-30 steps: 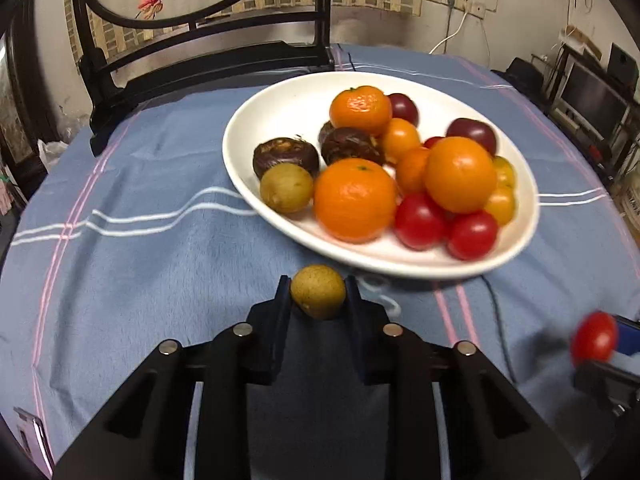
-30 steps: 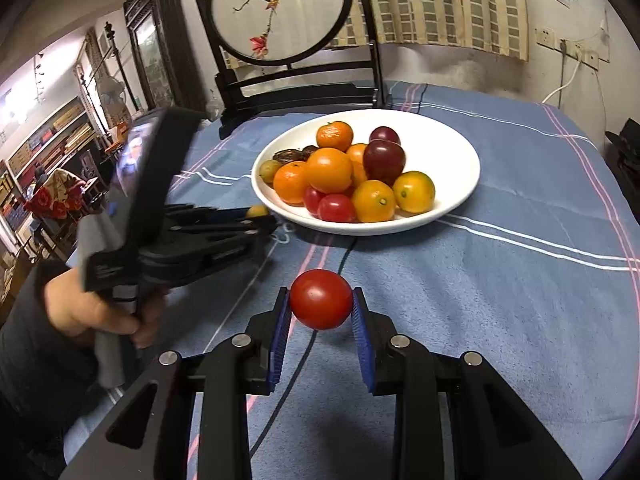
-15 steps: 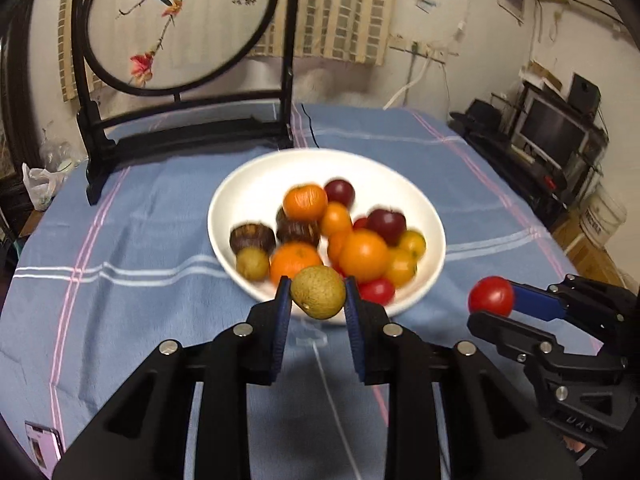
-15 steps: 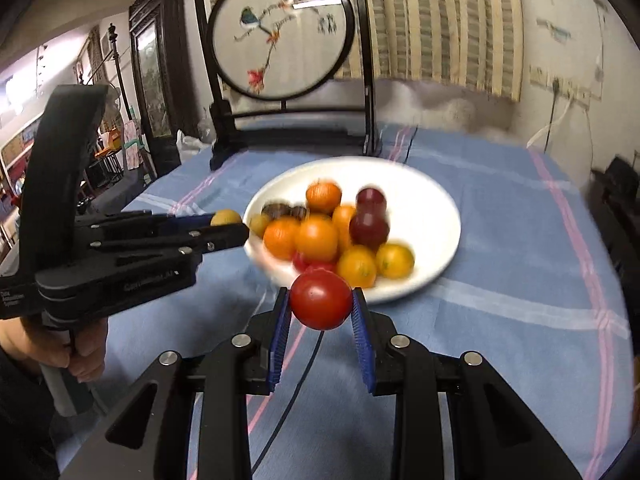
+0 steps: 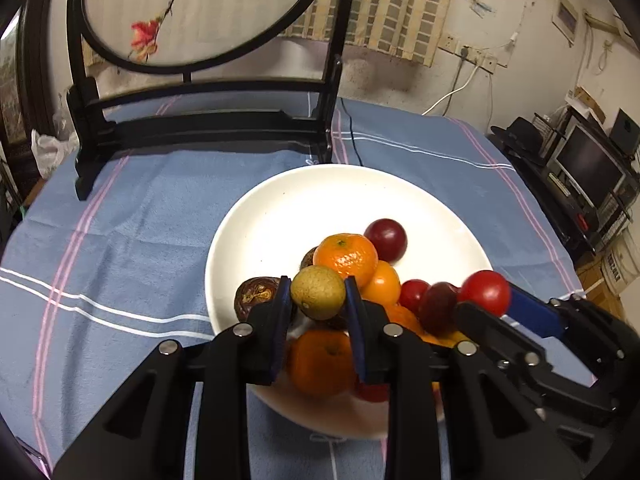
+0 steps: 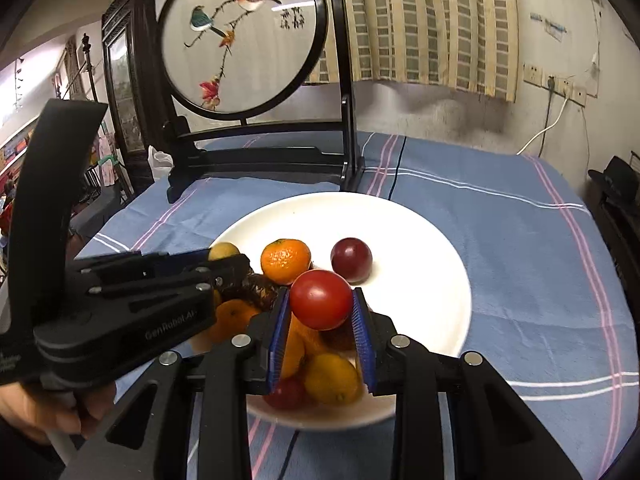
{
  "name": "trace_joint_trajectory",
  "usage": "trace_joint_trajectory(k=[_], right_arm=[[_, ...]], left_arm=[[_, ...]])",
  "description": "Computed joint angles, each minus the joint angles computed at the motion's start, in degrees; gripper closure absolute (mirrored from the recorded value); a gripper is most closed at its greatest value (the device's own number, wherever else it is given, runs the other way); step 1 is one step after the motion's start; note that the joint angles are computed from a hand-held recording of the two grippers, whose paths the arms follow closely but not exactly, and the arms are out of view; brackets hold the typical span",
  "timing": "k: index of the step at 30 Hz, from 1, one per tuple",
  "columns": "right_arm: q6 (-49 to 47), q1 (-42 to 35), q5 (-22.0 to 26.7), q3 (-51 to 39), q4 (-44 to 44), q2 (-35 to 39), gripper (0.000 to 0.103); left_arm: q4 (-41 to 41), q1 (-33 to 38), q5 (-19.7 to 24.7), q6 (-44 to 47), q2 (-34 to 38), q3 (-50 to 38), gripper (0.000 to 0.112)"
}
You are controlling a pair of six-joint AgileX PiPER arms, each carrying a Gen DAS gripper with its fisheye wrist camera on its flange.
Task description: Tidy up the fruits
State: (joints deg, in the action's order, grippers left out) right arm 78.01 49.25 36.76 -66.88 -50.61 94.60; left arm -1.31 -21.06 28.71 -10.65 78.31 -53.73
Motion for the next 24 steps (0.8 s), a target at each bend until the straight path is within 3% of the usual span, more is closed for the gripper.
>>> trace_joint_trajectory(k=[2,3,5,8,9,11,14,16,24], right_arm=[[1.04,-1.22,-2.49,0.21,-0.10,0.45,0.070],[2.28,-1.92,-3.39,0.64,-0.50,0.33,0.065],[4.34,-2.27,-3.98,1.70,-1.06,-0.40,0.050],[7.40,-1.25,-3.36,4.18,-3.40,-2.43,0.048],[7.86,-0.90,-3.13,4.71,-3.93,-2.91,0.048],[8.52,0.23,-2.40,6.16,-4.30,-4.35,0.047],[9.73,2.86,0.48,7.93,-4.67,-6.35,0.031],[11.18,5.53,5.34,8.28,-4.47,-7.14,0.014],[17.06,16.19,15.22,12.04,-4.86,-11.85,0.006]], left_arm=[[2.89,-0.14,-0.57,-3.53,0.80,-0.06,0.068],[4.80,0.03,-0.59,-5.75,0.95,-0.12,0.057],[3.96,1.04,-1.18,-5.60,0.37,0.44,0.047],[6.33,0.64,-1.37,-7.54,-1.48,1.65,0.039],[9.26,-0.21,-1.16,-10.54,-2.26,2.12,0.030],[18.08,-2.74,-0.67,-19.93,-4.26,3.88,0.023],[20.62,-4.94,0.09,-22.68,-7.67,6.58,0.023],[23.29,-7.09,1.35,-25.75,-10.44,8.59,0.023],[29.29,-15.80,7.76,-34.39,-21.51,13.58,0.015]])
